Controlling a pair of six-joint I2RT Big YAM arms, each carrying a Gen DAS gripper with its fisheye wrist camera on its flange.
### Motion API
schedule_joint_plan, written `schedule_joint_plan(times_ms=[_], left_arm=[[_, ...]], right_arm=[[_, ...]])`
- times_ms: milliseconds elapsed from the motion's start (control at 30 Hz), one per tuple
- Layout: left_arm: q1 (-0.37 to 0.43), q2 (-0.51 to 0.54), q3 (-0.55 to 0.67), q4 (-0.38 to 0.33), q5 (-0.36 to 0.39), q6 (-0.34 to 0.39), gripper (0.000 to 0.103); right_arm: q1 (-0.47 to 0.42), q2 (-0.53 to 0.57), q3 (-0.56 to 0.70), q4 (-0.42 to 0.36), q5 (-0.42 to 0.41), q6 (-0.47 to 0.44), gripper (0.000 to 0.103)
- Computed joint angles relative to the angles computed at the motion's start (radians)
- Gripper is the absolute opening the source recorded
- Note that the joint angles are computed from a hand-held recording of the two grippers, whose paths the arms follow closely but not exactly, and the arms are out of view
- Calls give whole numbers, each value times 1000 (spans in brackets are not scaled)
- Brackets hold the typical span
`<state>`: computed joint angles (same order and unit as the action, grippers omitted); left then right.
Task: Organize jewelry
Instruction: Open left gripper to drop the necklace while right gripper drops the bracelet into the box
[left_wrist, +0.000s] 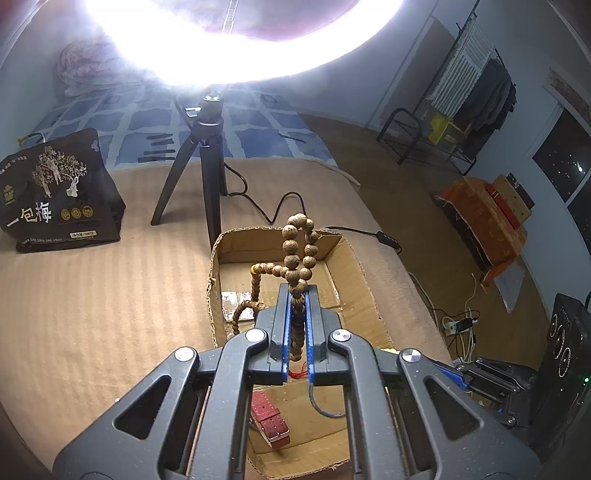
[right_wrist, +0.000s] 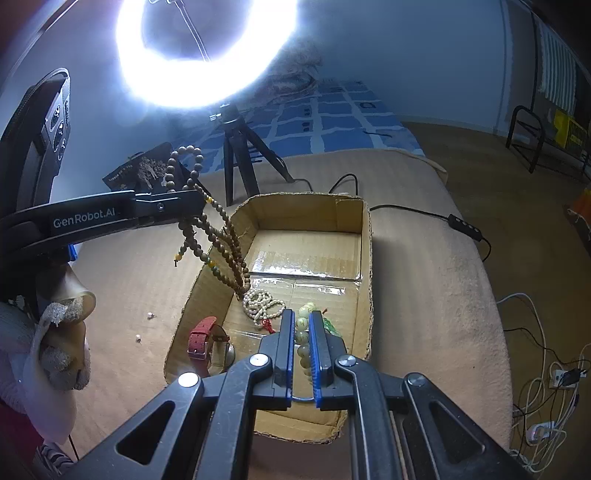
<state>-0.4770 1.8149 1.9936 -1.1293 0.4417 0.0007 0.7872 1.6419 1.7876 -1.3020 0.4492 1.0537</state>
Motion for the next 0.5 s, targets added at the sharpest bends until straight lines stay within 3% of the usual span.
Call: schedule_joint_plan(times_ms=[200,233,300,367,400,433,500], left_arm=[[-3,-3,-7,-12,2,20,4],[-4,-3,-7,-14,0,23,4],[-5,1,0,-25,-5,28,9],[-5,0,1,-32,-7,31,25],[-4,-8,-9,-21,-13,30,32],[-3,-14,-17,-13,-16,31,32],[-1,-19,-21,-14,-19,38,32]], right_arm=[[1,6,6,-1,-9,-9,10],[3,7,9,-5,-3,-8,21],[6,10,14,-11,10,-8,32],[8,13,20,-20,13,-10,38],[10,14,23,-25,17,-7,51],[13,16,26,-31,28,-3,64],[19,17,31,-38,48,-3,71]])
